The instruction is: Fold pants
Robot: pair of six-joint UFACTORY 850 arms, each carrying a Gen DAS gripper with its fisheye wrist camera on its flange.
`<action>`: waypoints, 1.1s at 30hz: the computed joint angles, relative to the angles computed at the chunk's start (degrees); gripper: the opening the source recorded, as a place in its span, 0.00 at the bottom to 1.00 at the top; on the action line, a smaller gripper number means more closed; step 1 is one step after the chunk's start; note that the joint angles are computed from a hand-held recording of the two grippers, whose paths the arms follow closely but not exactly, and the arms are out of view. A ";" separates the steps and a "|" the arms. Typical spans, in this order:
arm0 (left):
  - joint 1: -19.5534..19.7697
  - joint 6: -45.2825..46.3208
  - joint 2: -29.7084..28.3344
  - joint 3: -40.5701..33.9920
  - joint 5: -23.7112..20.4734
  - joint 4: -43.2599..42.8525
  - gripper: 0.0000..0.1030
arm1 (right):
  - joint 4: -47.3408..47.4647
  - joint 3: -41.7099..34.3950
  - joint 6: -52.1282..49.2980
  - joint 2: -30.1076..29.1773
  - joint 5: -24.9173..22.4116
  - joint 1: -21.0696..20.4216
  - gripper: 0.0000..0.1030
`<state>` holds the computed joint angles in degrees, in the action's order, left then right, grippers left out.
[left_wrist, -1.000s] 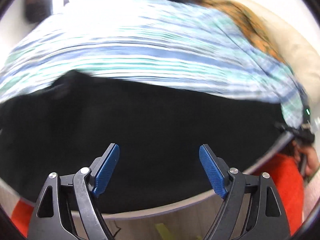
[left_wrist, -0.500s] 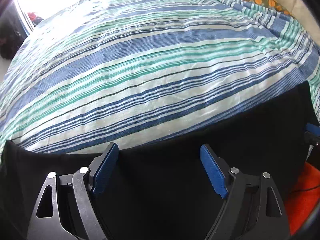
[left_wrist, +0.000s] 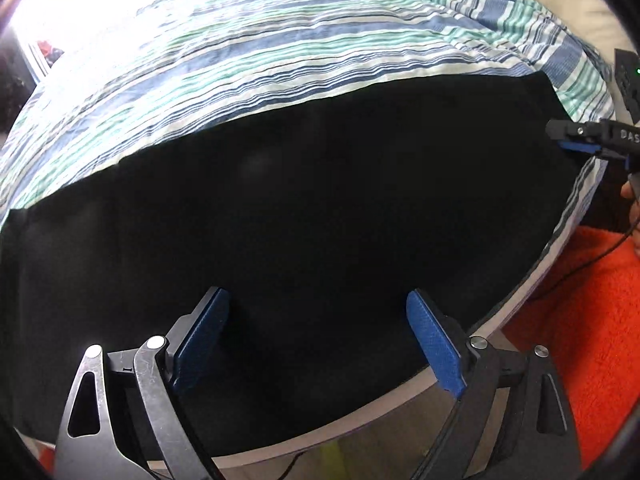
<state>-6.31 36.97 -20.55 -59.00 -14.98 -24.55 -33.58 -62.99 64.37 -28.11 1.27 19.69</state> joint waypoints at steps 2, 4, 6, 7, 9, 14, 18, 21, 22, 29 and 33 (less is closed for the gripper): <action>0.15 1.60 -0.16 0.09 0.05 -2.04 0.90 | 11.99 4.62 -8.68 2.57 10.27 -1.55 0.70; 0.24 3.64 -0.27 0.11 0.22 -4.07 0.90 | 20.24 9.96 -12.35 5.36 20.35 -2.96 0.70; 0.34 5.22 -0.39 0.07 0.32 -5.78 0.90 | 25.30 15.04 -10.75 7.53 29.03 -4.65 0.70; 0.37 5.92 -0.43 0.12 0.43 -6.55 0.90 | 27.78 17.24 -9.41 8.30 32.18 -5.40 0.70; 0.39 7.48 -0.72 0.05 0.59 -8.44 0.91 | 29.84 20.09 -5.29 9.00 35.32 -6.76 0.70; 0.08 11.00 -1.23 0.26 1.70 -12.50 0.92 | 19.62 18.88 3.83 7.86 31.26 -8.74 0.70; -0.10 11.16 -1.33 0.17 1.82 -12.91 0.92 | 9.24 16.32 13.75 5.70 27.57 -9.80 0.70; 1.03 14.04 -0.46 0.83 0.57 -14.82 0.92 | 10.33 16.87 15.79 5.83 27.80 -9.79 0.69; 1.02 14.07 -0.63 0.61 0.35 -14.80 0.92 | 10.67 17.10 16.86 6.30 26.66 -9.52 0.68; 1.10 14.59 -0.01 1.36 1.13 -15.43 0.92 | 0.49 16.75 30.81 4.47 29.96 -9.00 0.69; 1.22 14.41 -0.09 1.09 0.57 -15.35 0.92 | 5.88 16.16 25.54 3.53 32.18 -8.52 0.37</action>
